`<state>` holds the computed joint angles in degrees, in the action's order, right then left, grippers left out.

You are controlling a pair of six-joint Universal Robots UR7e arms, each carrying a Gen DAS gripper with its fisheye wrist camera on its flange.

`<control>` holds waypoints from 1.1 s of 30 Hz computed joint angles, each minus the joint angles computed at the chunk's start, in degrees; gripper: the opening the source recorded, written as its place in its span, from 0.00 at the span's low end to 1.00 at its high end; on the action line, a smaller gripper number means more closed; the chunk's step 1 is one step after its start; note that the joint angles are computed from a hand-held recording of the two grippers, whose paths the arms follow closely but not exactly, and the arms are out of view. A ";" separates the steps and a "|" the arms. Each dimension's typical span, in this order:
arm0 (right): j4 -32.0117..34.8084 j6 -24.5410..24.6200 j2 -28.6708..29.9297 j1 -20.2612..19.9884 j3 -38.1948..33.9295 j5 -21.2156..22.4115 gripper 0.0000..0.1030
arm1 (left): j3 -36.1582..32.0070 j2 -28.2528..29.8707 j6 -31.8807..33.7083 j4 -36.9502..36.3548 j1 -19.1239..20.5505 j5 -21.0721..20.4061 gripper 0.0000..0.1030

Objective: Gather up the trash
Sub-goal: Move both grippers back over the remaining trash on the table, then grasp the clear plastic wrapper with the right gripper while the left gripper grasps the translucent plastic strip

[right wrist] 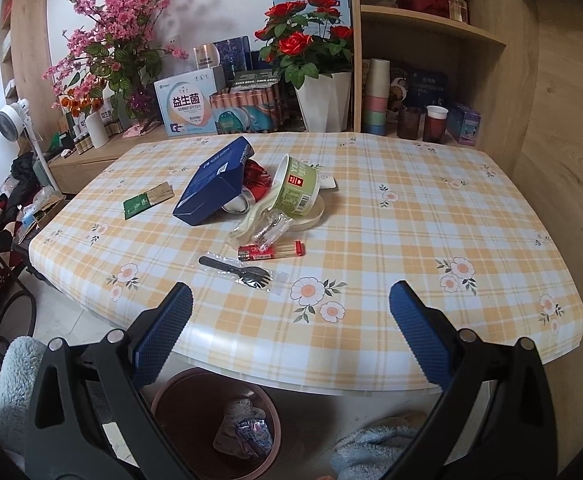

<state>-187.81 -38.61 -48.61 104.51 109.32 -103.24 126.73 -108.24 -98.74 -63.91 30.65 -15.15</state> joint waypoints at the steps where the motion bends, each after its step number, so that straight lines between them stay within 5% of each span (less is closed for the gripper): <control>1: 0.55 -0.03 0.27 -0.06 -0.49 -0.01 0.94 | 0.33 -0.13 1.51 -1.68 0.41 0.05 0.94; 11: 5.60 -2.83 5.45 0.04 -8.64 0.72 0.94 | 3.81 0.11 19.66 -22.84 6.09 1.08 0.94; 20: 12.08 -2.16 14.36 -0.40 -19.95 0.82 0.93 | 7.73 5.50 46.27 -59.00 13.63 0.59 0.94; 22: 12.88 -1.65 16.50 -0.62 -22.55 2.02 0.83 | 8.16 7.66 52.78 -67.84 15.24 -0.12 0.94; 33: 22.09 4.71 25.08 -0.56 -34.94 0.27 0.70 | 6.00 17.60 73.83 -94.42 21.36 -5.45 0.94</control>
